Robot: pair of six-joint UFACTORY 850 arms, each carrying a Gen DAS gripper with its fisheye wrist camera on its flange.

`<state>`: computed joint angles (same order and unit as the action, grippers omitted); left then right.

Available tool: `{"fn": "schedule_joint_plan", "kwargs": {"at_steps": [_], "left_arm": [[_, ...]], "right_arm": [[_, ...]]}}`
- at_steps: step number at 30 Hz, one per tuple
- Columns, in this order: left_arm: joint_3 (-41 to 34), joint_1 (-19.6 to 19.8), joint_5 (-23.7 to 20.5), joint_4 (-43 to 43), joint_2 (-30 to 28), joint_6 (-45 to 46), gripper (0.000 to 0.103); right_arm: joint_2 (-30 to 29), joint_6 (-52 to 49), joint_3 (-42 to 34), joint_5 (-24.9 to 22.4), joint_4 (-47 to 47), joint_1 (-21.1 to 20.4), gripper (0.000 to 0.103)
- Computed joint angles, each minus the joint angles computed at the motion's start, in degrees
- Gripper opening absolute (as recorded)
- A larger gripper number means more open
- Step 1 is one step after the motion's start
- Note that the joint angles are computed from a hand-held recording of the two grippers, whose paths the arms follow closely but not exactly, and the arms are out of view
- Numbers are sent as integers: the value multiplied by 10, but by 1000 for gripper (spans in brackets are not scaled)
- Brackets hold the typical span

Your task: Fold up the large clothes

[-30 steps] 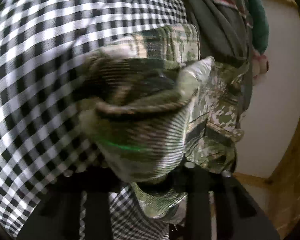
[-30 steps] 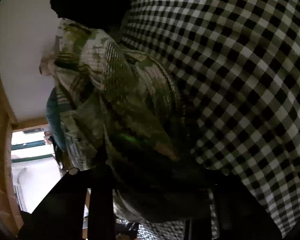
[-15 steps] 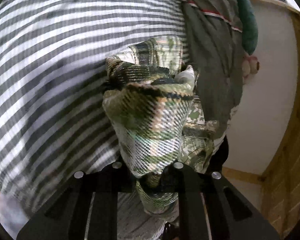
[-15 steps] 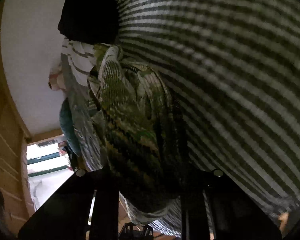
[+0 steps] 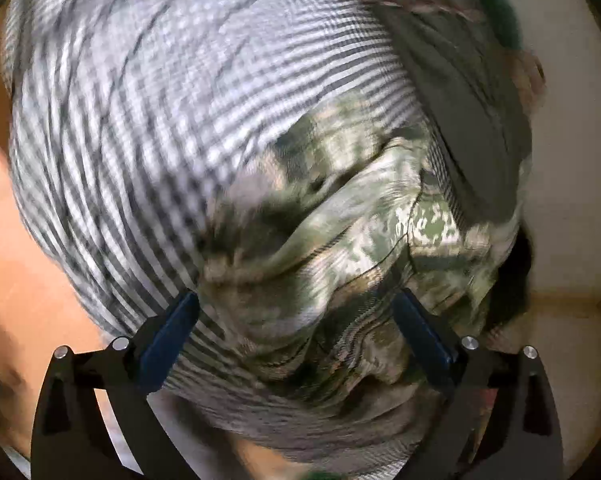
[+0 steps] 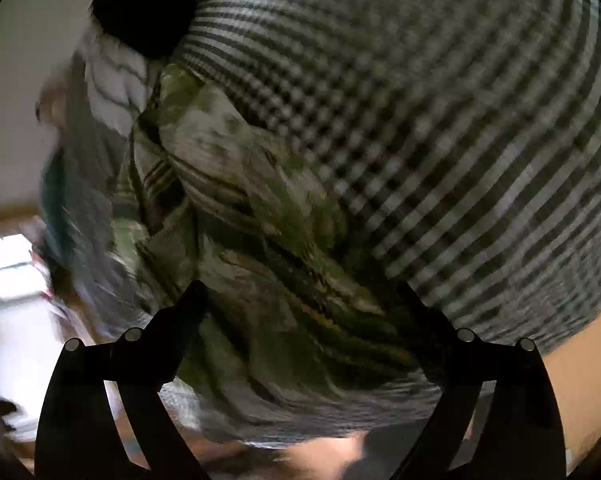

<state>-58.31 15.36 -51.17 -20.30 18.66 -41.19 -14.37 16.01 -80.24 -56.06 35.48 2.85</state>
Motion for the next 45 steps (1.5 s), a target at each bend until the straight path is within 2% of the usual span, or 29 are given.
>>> {"fn": "schedule_joint_plan", "kwargs": {"at_steps": [2,3,5,8,10,13,15,18,20,22,25,27,30,32,33,34,35,36,37,38,41,42,45], "left_arm": [[-61,-5,-26,43,-31,74,97],[-85,-4,-24,36,-50,134,97],[-137,-5,-11,-46,-105,254,97],[-186,-7,-29,-226,-190,393,97],[-204,-10,-44,-320,-245,432,97],[-215,-19,-35,-445,-312,441,97],[-218,-22,-33,-547,-355,460,97],[-243,-29,-17,-605,-402,459,97],[-274,-34,-9,-578,-432,424,97],[-303,-36,-26,-542,-449,390,97],[-323,-41,-31,-465,-438,390,97],[-315,-43,-32,-437,-425,385,97],[-265,-35,-27,-472,-409,393,97],[-255,-29,-25,-489,-410,401,97],[-267,-29,-38,-477,-419,400,97],[-282,-32,-38,-459,-428,381,97],[-304,-37,-41,-427,-439,361,96],[-323,-42,-45,-400,-448,349,92],[-352,-48,-51,-358,-460,326,61],[-371,-50,-59,-326,-470,317,28],[-399,-46,-75,-327,-489,299,21],[-400,-45,-76,-329,-489,308,20],[-399,-40,-79,-330,-484,321,11]], "right_arm": [[-4,-16,-54,-4,-102,10,95],[-9,-29,-75,-3,-123,14,99],[-46,-83,-136,-8,-116,18,100],[-146,-143,-255,-62,-38,22,100],[-200,-126,-316,-109,-13,29,100],[-280,-50,-401,-209,4,41,100],[-281,-27,-389,-213,19,43,100],[-265,-2,-351,-203,38,42,100],[-250,10,-341,-197,26,42,99],[-229,22,-323,-194,19,37,99],[-207,23,-294,-219,32,29,100],[-195,11,-257,-222,60,25,99],[-194,5,-221,-198,104,28,98],[-196,10,-202,-163,138,30,93],[-203,15,-209,-154,143,35,85],[-205,12,-213,-146,142,37,65],[-209,9,-220,-142,144,40,56],[-212,6,-225,-143,142,42,45],[-212,-2,-230,-141,138,45,33],[-211,-9,-231,-140,136,46,27],[-197,-20,-230,-127,134,45,18],[-194,-20,-233,-117,136,47,9],[-194,-22,-257,-104,138,41,7]]}}
